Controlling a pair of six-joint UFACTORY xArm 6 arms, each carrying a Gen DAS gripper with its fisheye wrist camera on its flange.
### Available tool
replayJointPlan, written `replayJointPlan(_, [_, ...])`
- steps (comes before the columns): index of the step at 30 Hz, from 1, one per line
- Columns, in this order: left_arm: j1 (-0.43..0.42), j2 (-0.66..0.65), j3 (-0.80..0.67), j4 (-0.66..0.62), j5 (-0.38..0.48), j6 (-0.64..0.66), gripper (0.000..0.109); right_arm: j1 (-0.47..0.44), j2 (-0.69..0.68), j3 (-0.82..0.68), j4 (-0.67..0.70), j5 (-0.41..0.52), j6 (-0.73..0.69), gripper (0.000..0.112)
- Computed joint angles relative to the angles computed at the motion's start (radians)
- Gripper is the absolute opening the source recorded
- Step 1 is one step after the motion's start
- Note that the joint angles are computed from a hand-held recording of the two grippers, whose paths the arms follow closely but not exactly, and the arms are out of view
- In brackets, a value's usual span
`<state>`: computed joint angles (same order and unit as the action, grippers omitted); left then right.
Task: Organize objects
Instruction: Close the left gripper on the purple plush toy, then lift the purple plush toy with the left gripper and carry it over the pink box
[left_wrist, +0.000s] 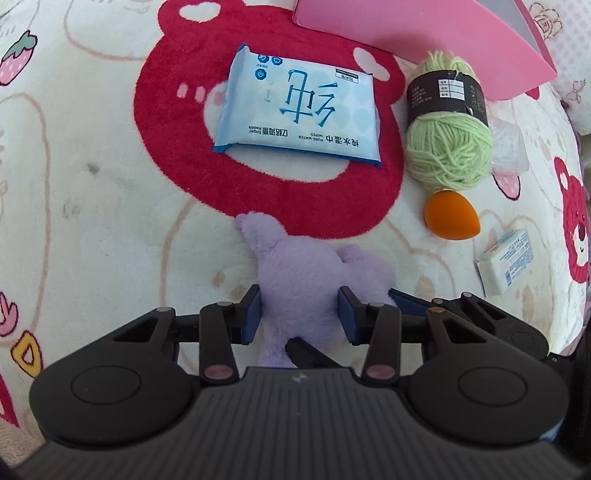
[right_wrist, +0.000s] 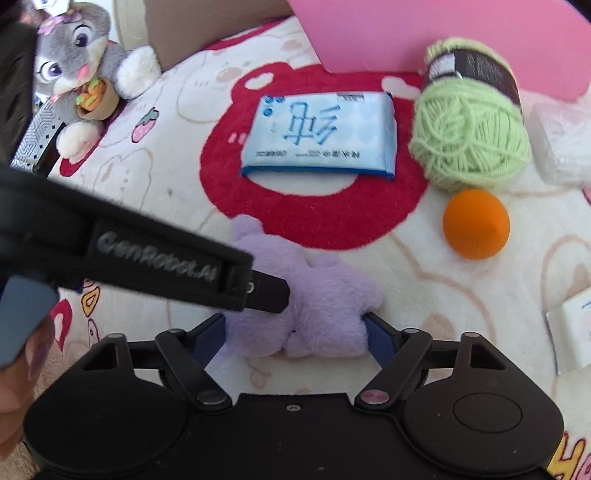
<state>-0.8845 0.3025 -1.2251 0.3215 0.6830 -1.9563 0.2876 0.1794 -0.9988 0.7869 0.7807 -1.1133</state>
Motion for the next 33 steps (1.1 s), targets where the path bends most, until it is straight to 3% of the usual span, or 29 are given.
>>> replayJointPlan(9, [-0.050,0.015,-0.104,0.131,0.146,-0.034,0.041,0.018,-0.111,0.097,0.109,-0.117,-0.188,0.075])
replayJointPlan(19, [-0.076,-0.023,-0.127,0.308,0.185,-0.083,0.041,-0.023,-0.161,0.091,0.230,-0.104,-0.273,0.075])
replayJointPlan(33, [-0.087,-0.057,-0.166,0.422,0.243,-0.083,0.041,-0.042,-0.222,0.061,0.275,-0.103,-0.349,0.075])
